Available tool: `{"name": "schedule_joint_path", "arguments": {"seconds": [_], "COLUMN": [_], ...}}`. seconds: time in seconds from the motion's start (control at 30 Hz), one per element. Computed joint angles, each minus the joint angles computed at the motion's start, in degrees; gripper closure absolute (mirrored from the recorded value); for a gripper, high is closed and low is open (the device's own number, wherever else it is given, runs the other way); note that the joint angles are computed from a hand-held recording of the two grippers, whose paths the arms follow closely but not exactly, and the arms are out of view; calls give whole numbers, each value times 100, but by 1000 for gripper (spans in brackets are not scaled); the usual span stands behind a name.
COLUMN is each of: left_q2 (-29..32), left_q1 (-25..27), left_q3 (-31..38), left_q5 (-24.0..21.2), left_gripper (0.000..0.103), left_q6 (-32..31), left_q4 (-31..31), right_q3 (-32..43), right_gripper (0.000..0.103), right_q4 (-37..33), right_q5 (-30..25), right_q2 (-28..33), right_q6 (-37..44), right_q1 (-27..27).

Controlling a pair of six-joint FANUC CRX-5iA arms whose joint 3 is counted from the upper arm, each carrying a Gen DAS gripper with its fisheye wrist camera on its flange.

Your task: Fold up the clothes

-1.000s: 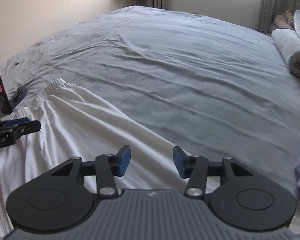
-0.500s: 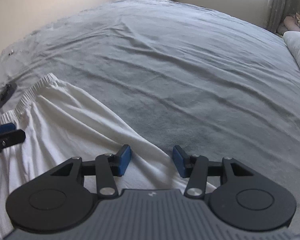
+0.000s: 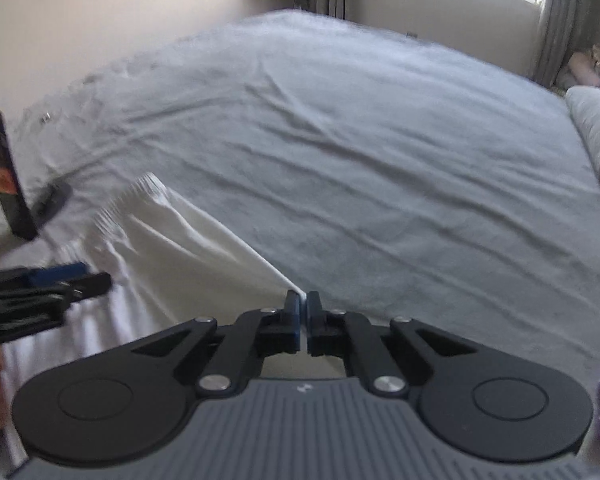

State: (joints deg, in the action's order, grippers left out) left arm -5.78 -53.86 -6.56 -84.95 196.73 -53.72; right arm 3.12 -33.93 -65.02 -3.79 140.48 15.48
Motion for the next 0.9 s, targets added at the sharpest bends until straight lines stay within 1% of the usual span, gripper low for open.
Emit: {"name": "schedule_joint_path", "arguments": {"seconds": [0.07,0.17,0.4,0.57,0.63,0.8,0.87,0.9], "left_q2": [41,111,198,203,195,102,30,-32], "left_q1": [-10,-26,-39,-63,-93,-178,-212,-226], "left_q3": [32,97,210,290,309,254,199,150], "left_q5": [-51,-160,-366,-473,-493,-477,-429,-364], "left_gripper": [62,62,62,63,62,62,62,61], "left_q6": [-23,-63,105,283,336,432,476,499], "left_q4": [-3,-3,30,96,118,146,153,156], "right_q3": [1,-20,-179,-549,-733,-1239,-1292,-1249], "right_gripper": [99,100,100,100,100,100,100,98], "right_q4": [-197,-564,-1311,-1275,-1115,-555,-502,-509], "right_q5": [-147,-508,-1744,-2320,-2391,-2074,-1972,-1997], "right_q2": [-159,-429,-937,-1173,-1195,-1166,-1100,-1054], "right_q6": [149,502,1087,1230,1217,1052,1048,1023], "right_q1": [-175,-512,-1335,-1494,-1426,-987,-905,-891]}}
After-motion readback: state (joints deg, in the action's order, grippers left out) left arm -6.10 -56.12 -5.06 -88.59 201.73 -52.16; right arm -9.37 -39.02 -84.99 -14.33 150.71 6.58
